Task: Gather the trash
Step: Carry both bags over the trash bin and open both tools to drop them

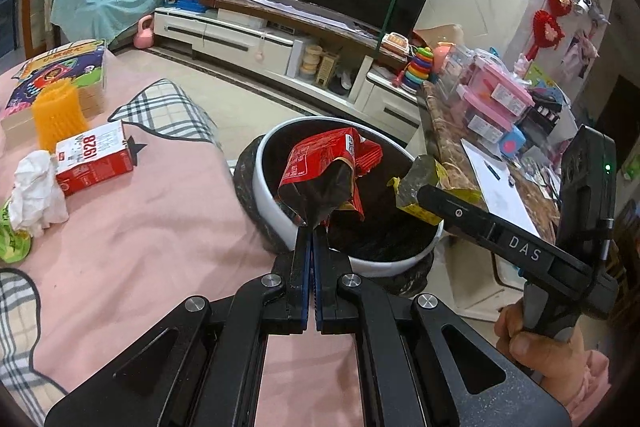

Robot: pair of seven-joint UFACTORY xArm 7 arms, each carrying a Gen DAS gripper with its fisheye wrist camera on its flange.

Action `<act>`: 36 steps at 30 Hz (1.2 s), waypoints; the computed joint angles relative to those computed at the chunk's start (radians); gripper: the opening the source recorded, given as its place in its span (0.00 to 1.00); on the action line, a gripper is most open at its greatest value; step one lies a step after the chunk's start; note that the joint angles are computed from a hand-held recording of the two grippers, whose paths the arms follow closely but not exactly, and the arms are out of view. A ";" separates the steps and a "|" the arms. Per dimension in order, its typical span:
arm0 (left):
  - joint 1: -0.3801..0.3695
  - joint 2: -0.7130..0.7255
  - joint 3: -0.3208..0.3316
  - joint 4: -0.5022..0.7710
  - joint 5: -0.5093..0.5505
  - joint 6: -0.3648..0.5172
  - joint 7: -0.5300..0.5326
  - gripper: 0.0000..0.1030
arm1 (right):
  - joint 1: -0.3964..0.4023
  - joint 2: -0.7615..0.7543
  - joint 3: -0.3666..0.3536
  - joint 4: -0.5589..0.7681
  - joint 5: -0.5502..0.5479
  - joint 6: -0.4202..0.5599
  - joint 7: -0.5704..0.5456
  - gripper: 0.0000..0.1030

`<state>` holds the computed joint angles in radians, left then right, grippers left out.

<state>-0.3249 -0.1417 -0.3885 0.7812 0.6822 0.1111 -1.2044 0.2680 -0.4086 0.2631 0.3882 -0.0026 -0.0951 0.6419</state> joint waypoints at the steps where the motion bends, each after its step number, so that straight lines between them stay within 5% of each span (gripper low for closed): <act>1: -0.002 0.009 0.002 0.009 -0.004 0.003 0.007 0.01 | 0.004 0.004 -0.008 0.001 0.000 -0.001 -0.003 0.34; 25: -0.140 0.122 0.115 0.122 -0.008 0.072 0.039 0.02 | -0.009 0.057 -0.034 0.049 0.001 0.021 -0.042 0.38; 31: -0.149 0.117 0.122 0.124 0.033 0.096 -0.009 0.21 | -0.019 0.059 -0.026 0.056 0.001 0.027 -0.036 0.61; 36: -0.138 0.088 0.115 0.099 0.084 0.109 -0.082 0.42 | -0.026 0.046 -0.018 0.049 0.002 0.017 -0.026 0.68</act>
<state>-0.4630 -0.0533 -0.2735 0.8807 0.7661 0.2202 -1.2867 0.2423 -0.3626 0.2456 0.4372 -0.0003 -0.0782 0.6157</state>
